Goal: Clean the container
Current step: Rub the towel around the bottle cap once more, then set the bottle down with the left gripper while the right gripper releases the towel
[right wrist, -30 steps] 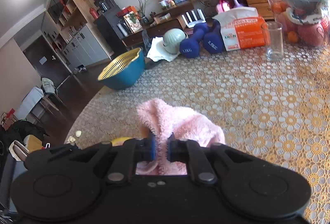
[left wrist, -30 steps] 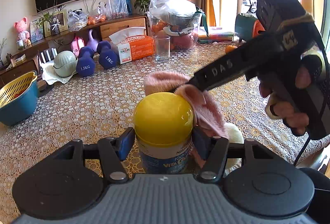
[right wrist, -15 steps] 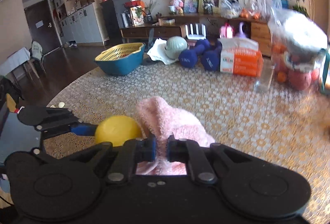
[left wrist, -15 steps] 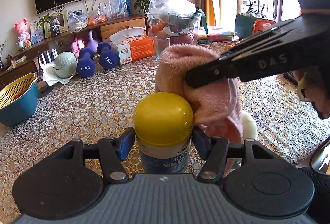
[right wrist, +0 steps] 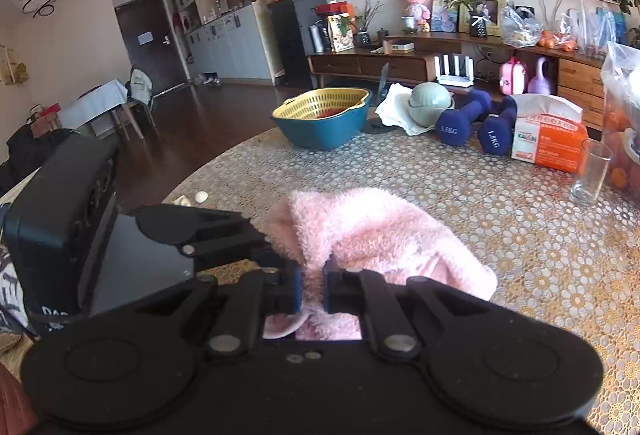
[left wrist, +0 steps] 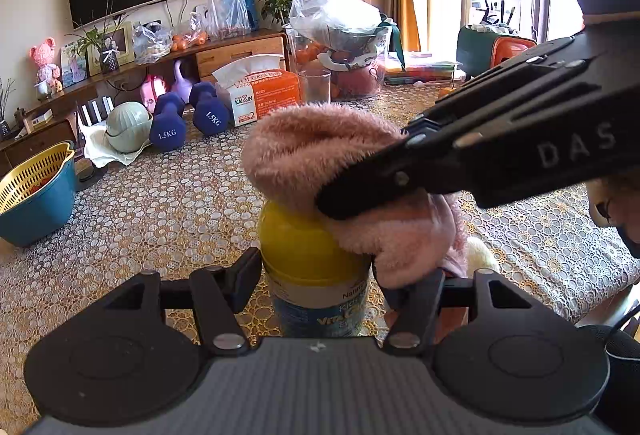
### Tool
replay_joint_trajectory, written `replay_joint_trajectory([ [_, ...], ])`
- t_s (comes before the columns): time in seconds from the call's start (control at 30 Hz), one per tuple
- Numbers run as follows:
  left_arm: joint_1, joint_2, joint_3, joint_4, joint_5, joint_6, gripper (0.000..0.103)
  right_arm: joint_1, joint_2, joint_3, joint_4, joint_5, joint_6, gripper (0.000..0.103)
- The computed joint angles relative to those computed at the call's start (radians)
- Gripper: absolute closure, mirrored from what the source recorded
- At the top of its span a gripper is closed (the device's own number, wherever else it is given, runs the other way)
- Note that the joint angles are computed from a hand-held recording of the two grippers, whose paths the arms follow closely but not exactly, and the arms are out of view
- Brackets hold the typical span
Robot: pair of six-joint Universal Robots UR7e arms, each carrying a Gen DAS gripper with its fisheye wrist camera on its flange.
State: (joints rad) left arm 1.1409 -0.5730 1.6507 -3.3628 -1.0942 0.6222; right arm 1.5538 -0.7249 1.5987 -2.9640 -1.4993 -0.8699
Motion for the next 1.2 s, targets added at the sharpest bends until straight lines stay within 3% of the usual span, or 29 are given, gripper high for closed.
replay_joint_trajectory([
  [0.3, 0.000, 0.001, 0.001, -0.006, -0.003, 0.003, 0.043, -0.024, 0.037, -0.068, -0.024, 0.004, 0.098, 0.093],
  [0.63, 0.002, 0.001, -0.001, -0.004, -0.007, 0.004, 0.043, -0.068, 0.093, -0.165, 0.060, 0.008, 0.274, 0.093],
  [0.83, 0.002, 0.000, -0.001, -0.002, -0.012, 0.002, 0.043, -0.080, 0.111, -0.152, 0.066, -0.040, 0.282, 0.092],
  [1.1, -0.001, -0.002, -0.003, 0.010, -0.006, -0.003, 0.042, -0.064, 0.121, -0.127, 0.030, -0.135, 0.191, 0.092],
  [1.2, -0.001, -0.007, 0.002, 0.016, -0.004, -0.004, 0.040, -0.048, 0.115, -0.106, -0.030, -0.171, 0.158, 0.083],
])
